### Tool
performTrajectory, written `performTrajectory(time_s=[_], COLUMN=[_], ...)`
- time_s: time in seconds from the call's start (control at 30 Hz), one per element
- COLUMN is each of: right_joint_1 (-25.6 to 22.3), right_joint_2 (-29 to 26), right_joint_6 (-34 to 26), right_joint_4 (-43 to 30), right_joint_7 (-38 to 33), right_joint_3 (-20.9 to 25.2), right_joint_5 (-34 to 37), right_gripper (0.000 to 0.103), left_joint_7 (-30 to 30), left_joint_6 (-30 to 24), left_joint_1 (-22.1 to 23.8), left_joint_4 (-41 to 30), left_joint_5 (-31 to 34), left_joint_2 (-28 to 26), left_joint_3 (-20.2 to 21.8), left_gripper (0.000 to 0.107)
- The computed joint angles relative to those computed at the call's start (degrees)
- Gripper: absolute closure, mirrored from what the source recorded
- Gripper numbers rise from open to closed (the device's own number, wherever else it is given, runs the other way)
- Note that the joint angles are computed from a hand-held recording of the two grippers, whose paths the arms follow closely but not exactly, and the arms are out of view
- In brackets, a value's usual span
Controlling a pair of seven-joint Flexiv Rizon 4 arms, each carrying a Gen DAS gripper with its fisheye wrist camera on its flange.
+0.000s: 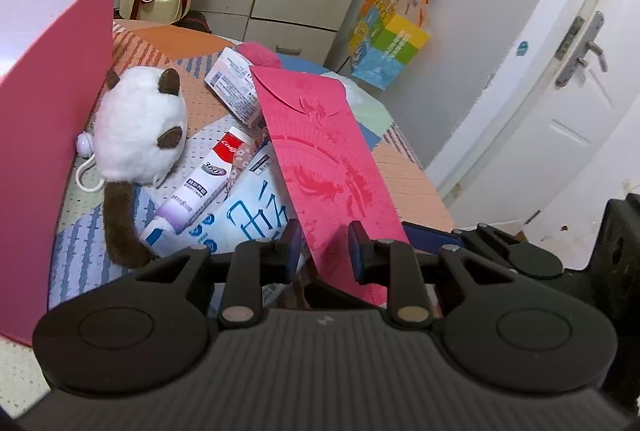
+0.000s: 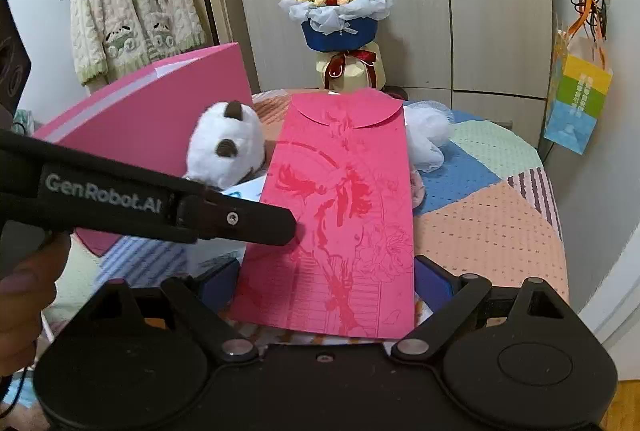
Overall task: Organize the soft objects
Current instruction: 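Lift the red envelope with the left gripper over the pink shoebox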
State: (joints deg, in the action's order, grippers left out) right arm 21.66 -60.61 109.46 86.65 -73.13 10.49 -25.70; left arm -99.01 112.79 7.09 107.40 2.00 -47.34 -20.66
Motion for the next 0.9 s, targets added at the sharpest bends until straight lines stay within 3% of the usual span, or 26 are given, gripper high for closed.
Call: performTrajectory(time_s=[0.17,0.23,0.37,0.53,0.7,0.8,0.9], right_joint_1=[3.13,4.72,10.04,17.35,18.25,21.24,21.15], right_joint_2=[3.26,5.14,9.24,13.76,17.15,18.93,20.65], right_joint_6=[1.19,1.71,2.95,-1.80,-5.79,-5.84,-6.19], right_joint_4=[4.03,6.29,11.08,14.53,17.02,19.17,20.55], right_joint_7=[0.49,0.61,0.23,-0.96,-0.39,-0.06,0.16], right_joint_3=[-2.69,-3.75,-7.81,-13.46,-12.50,-14.73,-13.43], right_joint_5=[3.57,5.31,10.48,14.83,14.61,15.19,14.92], right_gripper=[0.009,0.009,0.009,0.009,0.008,0.008,0.008], left_joint_7=[0.10,0.22,0.90,-0.73,-2.47,-3.66,-4.38], left_joint_6=[0.53,1.70,3.28,1.37,0.15,0.22,0.19], left_joint_1=[-0.69,-1.47,-0.46,8.72,16.56,17.73,17.91], left_joint_4=[3.46,5.55,9.61,14.62,19.53,22.05,24.53], left_joint_5=[0.54,0.78,3.69,8.95,12.45,12.32,12.49], left_joint_2=[3.06,4.82,8.11,11.34,14.29,16.75,20.02], left_joint_3=[1.36,2.47,2.58,-4.92,-11.46,-12.07,-11.42], left_gripper=[0.084,0.078,0.077,0.077,0.077,0.077,0.077])
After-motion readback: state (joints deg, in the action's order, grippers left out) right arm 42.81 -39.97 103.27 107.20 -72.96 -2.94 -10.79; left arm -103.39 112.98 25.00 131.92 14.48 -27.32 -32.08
